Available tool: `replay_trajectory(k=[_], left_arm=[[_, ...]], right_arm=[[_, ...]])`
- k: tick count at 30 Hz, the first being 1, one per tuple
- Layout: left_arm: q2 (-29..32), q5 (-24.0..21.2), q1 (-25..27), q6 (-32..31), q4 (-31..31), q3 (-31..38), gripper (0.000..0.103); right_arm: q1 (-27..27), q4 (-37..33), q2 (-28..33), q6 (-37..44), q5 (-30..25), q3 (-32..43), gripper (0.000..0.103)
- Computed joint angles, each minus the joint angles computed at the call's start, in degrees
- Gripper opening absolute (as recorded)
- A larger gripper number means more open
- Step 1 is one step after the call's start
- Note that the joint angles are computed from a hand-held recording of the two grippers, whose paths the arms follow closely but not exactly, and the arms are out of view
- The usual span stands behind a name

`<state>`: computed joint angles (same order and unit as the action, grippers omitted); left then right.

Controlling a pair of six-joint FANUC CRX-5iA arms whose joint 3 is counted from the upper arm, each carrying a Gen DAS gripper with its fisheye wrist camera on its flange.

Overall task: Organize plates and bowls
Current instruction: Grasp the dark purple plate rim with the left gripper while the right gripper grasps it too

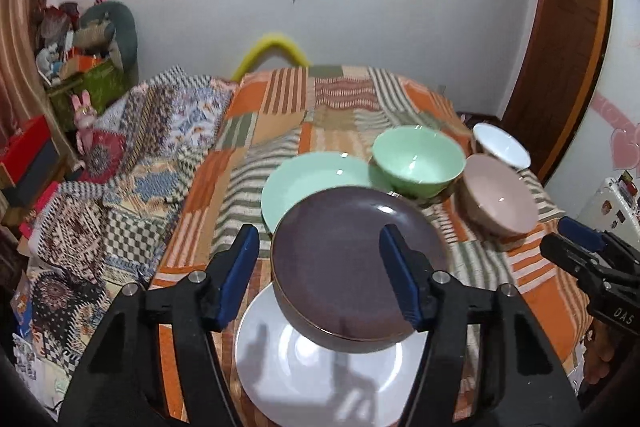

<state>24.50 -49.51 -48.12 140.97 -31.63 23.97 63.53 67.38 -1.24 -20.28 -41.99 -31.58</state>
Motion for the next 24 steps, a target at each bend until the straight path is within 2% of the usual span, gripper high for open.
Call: replay_trajectory(k=[2, 9, 14, 19, 24], left_arm=[[0.59, 0.9, 1.66, -1.42, 2.25, -0.74, 0.06], [4.38, 1.54, 5.31, -6.52, 8.24, -0.42, 0.043], [5.5, 4.02, 7.68, -7.46, 11.99, -1.94, 0.042], [6.64, 5.24, 9.08, -8.92, 14.66, -2.14, 0.034], [7.98, 5.61, 10.07, -10.82, 17.21, -1.72, 0.025]], right_arm=[[-0.86, -2.67, 1.77, 2.5, 1.59, 1.45, 0.058], [-3.81, -9.65, 5.54, 8.23, 6.55, 4.18, 0.047], [-4.94, -13.16, 7.72, 11.03, 8.44, 5.98, 0.039], [-5.87, -17.02, 9.5, 14.17, 10.02, 7.65, 0.028], [-6.21, -19.08, 10.55, 16.43, 10.21, 8.67, 0.024]])
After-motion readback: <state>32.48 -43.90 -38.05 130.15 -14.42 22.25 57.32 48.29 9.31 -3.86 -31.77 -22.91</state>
